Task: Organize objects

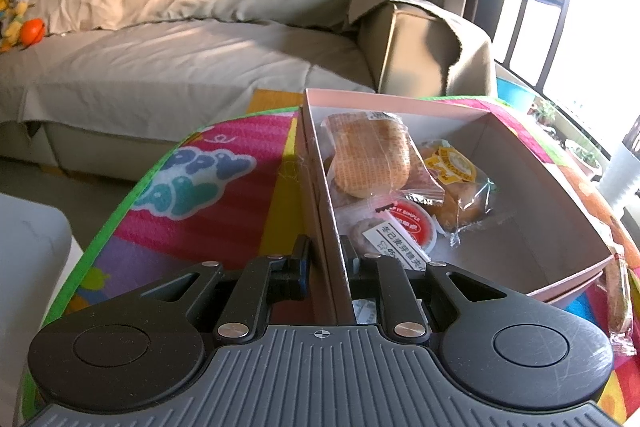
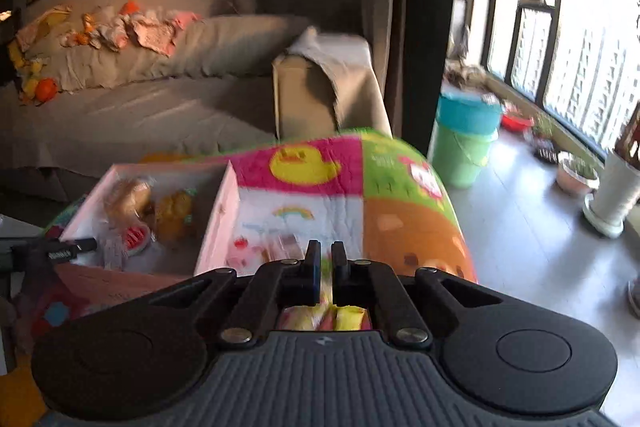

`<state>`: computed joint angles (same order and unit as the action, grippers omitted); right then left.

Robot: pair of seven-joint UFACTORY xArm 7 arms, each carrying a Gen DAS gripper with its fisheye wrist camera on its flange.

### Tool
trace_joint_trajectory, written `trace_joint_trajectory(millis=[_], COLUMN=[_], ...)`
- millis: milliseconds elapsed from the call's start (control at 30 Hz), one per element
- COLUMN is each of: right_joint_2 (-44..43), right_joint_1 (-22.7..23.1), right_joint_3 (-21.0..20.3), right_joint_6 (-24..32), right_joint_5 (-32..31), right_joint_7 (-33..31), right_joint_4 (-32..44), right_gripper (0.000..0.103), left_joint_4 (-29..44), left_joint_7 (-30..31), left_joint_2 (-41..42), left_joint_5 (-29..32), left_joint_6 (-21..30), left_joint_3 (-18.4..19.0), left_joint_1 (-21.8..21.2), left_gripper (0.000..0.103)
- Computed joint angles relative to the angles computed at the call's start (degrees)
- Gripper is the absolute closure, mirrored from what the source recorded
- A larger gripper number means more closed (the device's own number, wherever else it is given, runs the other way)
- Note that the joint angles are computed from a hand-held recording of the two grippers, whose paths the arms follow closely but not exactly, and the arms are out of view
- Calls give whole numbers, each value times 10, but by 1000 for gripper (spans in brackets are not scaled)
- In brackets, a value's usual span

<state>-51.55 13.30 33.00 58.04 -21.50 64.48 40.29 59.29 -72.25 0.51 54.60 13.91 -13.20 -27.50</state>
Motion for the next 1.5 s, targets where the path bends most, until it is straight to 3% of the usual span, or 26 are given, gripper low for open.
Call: trace_joint_trajectory(millis=[100, 233, 333, 433, 467, 533, 633, 667, 833, 967, 1033, 1167, 1333, 1400, 1500], right_joint_2=[8, 30, 47, 53, 50, 39, 28, 24, 40, 69, 79, 89, 109, 119, 147], right_joint_1=[18, 47, 54, 63, 68, 72, 48, 39, -28, -46, -37, -5, 17, 18, 12], right_joint_3=[-4, -31, -33, -32, -38, -42, -31, -31, -9, -3, -7, -25, -37, -47, -53], right_joint_6=[17, -4, -14, -9, -10, -8, -11, -24, -124, -156, -148, -122, -85, -93, -117], right_joint_5=[29, 69, 72, 53, 50, 44, 7, -6, -77, -75, -58, -1, 36, 38, 19], right_joint_7=[9, 32, 58, 62, 58, 59, 60, 59, 45, 19, 4, 10, 41, 58, 73], right_joint_4=[-24, -71, -94, -91, -89, -83, -52, -41, 20, 42, 40, 10, -23, -38, -46], right_gripper=[91, 84, 70, 73, 81, 81, 85, 98, 99, 98, 95, 71, 67, 57, 56], left_joint_4=[1, 0, 1, 1, 1, 2, 2, 2, 2, 0, -1, -2, -1, -1, -1], left_joint_7=[-1, 0, 3, 2, 2, 0, 0, 0, 2, 1, -1, -1, -1, -1, 1], left_joint_2=[1, 1, 1, 1, 2, 2, 2, 2, 2, 2, 1, 0, 1, 1, 0], left_joint_5=[1, 1, -1, 0, 0, 3, 2, 2, 2, 2, 4, 5, 5, 5, 4], left_joint_6=[1, 0, 1, 1, 2, 4, 3, 4, 4, 0, -1, -2, 0, 0, 2], left_joint_3=[0, 1, 1, 1, 1, 1, 1, 2, 2, 3, 3, 2, 1, 1, 1], left_joint_1=[0, -1, -1, -1, -1, -1, -2, -2, -2, -1, 0, 1, 1, 1, 0], left_gripper=[86, 86, 86, 86, 86, 86, 86, 86, 86, 86, 86, 86, 86, 86, 86])
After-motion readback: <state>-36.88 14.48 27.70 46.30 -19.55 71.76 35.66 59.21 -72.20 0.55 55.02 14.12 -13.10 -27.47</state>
